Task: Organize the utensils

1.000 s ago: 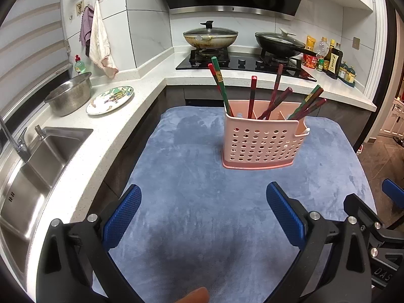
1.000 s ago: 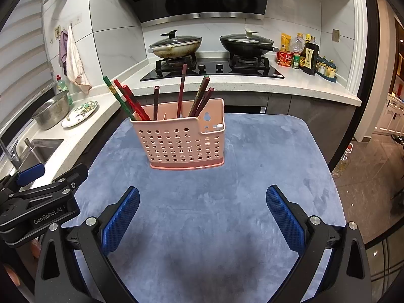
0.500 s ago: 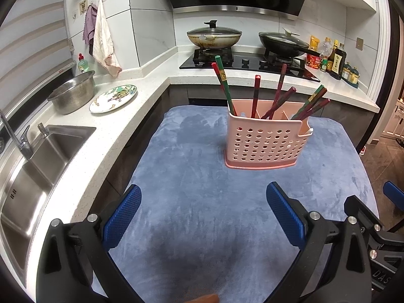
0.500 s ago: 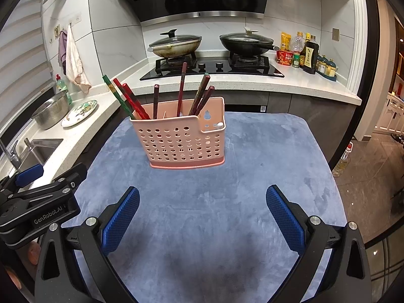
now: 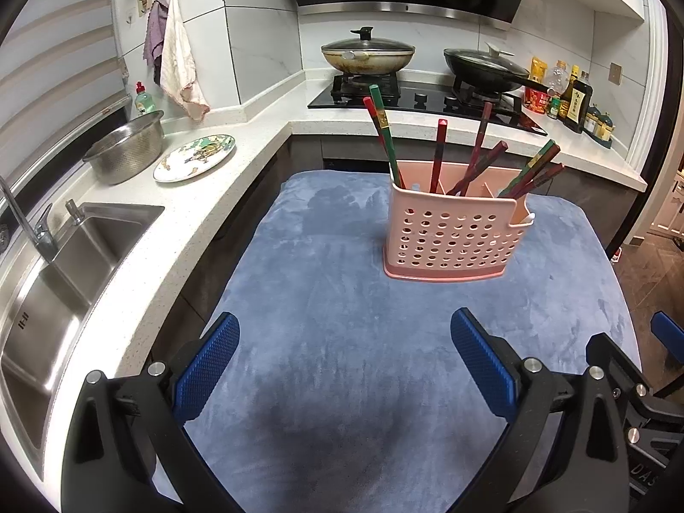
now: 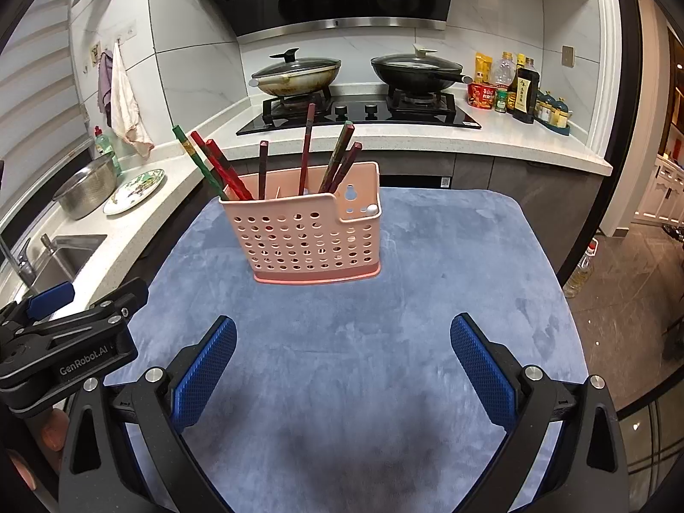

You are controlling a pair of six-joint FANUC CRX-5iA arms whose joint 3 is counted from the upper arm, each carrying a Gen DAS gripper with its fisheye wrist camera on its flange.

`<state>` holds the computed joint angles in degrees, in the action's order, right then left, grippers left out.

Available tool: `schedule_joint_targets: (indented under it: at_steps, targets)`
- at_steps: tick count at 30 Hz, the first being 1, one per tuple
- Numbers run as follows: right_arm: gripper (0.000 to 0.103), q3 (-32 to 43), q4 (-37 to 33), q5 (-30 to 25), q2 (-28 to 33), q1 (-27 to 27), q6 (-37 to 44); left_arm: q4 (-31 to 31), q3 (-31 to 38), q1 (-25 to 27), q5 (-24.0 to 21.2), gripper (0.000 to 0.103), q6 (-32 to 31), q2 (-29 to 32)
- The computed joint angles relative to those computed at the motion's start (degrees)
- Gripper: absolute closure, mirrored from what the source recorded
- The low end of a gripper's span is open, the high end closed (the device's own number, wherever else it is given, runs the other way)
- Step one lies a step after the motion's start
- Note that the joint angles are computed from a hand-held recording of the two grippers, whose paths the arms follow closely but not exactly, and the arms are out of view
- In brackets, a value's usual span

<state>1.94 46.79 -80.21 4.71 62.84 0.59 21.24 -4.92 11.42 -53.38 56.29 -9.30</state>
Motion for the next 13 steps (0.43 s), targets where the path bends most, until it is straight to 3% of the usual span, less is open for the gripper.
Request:
schedule_joint_targets:
  at_steps: [13]
  targets:
    - [0.006,-0.12,-0.02,0.10,-0.02,0.01,-0.24,0.91,0.02,0.13,-0.49,0.008,-0.63,0.20]
